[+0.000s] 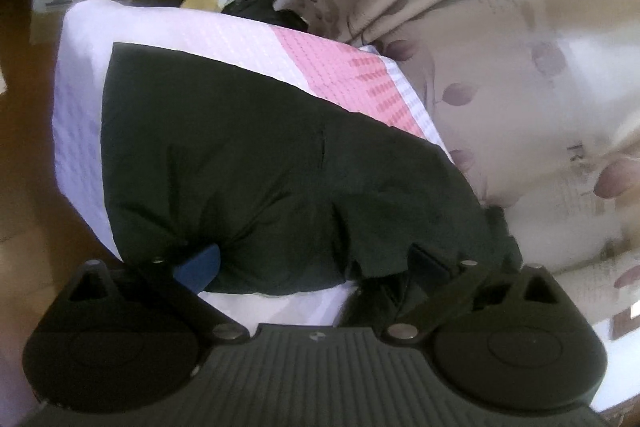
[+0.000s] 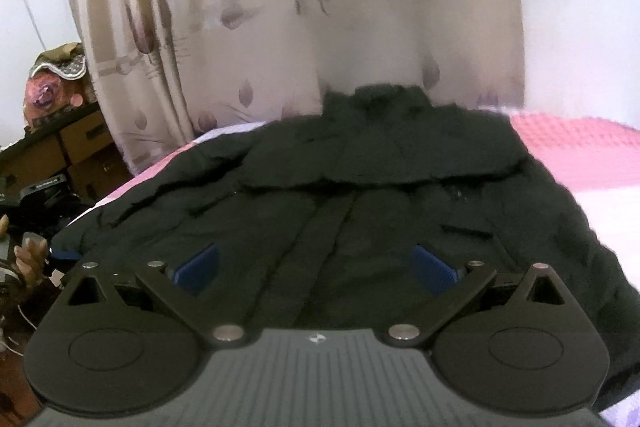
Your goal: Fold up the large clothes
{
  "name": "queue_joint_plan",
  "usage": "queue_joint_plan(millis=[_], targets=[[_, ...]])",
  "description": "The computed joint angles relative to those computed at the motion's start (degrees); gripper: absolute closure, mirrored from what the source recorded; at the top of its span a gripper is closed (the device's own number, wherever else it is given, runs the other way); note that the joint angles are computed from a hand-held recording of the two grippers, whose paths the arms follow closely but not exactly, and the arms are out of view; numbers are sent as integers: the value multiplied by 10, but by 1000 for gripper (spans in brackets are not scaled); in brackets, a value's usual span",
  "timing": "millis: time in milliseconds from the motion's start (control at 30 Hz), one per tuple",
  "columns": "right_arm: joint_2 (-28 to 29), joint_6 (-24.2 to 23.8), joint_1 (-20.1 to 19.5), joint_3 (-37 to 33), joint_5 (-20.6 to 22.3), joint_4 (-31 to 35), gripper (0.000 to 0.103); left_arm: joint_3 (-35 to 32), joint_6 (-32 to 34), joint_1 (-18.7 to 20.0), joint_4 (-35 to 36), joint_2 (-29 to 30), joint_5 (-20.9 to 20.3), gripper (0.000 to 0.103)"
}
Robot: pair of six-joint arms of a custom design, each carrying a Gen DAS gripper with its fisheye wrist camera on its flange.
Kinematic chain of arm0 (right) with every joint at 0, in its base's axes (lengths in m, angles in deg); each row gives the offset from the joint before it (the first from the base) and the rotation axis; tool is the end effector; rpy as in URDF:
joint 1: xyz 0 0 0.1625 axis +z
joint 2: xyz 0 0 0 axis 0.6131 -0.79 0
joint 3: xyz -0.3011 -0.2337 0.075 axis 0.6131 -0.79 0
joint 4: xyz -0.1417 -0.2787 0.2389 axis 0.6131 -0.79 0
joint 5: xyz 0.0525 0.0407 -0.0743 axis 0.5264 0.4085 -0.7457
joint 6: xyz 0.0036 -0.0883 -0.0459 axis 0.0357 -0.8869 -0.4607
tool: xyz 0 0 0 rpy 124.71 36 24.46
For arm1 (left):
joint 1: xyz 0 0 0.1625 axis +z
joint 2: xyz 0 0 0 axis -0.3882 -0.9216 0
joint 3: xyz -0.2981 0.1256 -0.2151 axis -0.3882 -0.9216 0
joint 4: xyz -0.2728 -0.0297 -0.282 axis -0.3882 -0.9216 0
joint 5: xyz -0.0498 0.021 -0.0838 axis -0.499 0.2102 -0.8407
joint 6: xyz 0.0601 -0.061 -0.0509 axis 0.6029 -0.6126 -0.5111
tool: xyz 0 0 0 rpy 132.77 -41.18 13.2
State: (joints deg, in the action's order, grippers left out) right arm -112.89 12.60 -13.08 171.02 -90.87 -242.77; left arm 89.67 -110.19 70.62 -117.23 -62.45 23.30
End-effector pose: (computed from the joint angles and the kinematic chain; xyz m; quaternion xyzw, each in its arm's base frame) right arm -0.1459 -0.2886 0.4058 0.1368 -0.8382 0.4778 0.2247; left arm -0.2198 -0.5407 -0.0183 -0.1488 0.8873 -0.4326 0.0589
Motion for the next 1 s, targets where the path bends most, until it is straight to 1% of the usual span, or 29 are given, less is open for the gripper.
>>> queue_joint_plan(millis=[67,100,133,167,200,233,300,367,400,433,500,533,567,600,633,700,767,833,900,967,1000], targets=[[5,8,6,-4,-12,5,0,0,16,-3,-13,3,11,10],[6,8,6,-4,-12,8,0,-4,37,-6,-17,6,24,25],[7,10,6,-5,-11,9,0,-10,59,-7,-22,10,30,57],[9,11,8,-6,-14,10,0,-14,67,-1,-10,5,17,73],[12,12,12,-8,-21,9,0,-18,62,9,5,-3,-14,93],[14,12,15,-8,-25,7,0,-21,57,18,19,-8,-33,97],[18,16,17,-9,-26,2,0,-40,51,25,48,-2,-18,98],[21,21,18,-9,-27,-1,0,-59,77,35,43,11,-8,98],[23,23,20,-10,-32,-1,0,-65,77,41,40,14,-15,100],[23,23,22,-11,-37,-1,0,-65,73,46,27,14,-29,99],[23,23,22,-11,-40,-4,0,-45,69,44,0,5,-56,99],[22,21,18,-10,-33,-6,0,-32,76,39,-5,-3,-68,91],[23,22,15,-9,-27,-10,0,-15,76,29,1,-13,-70,81],[27,27,13,-10,-25,-13,0,4,60,17,7,-23,-66,58],[33,33,15,-13,-29,-13,0,21,43,7,-3,-27,-61,35],[44,46,25,-21,-45,-4,0,42,25,-8,-19,-31,-53,13],[51,53,31,-29,-55,12,0,42,30,-12,-24,-27,-43,12],[49,48,30,-32,-54,29,0,24,35,-5,-19,-17,-44,12],[39,37,21,-28,-44,31,0,3,22,11,13,-14,-59,12],[31,33,9,-20,-27,18,0,0,13,17,0,-11,-75,12],[27,33,1,-17,-18,12,0,1,6,20,-1,-13,-92,15]])
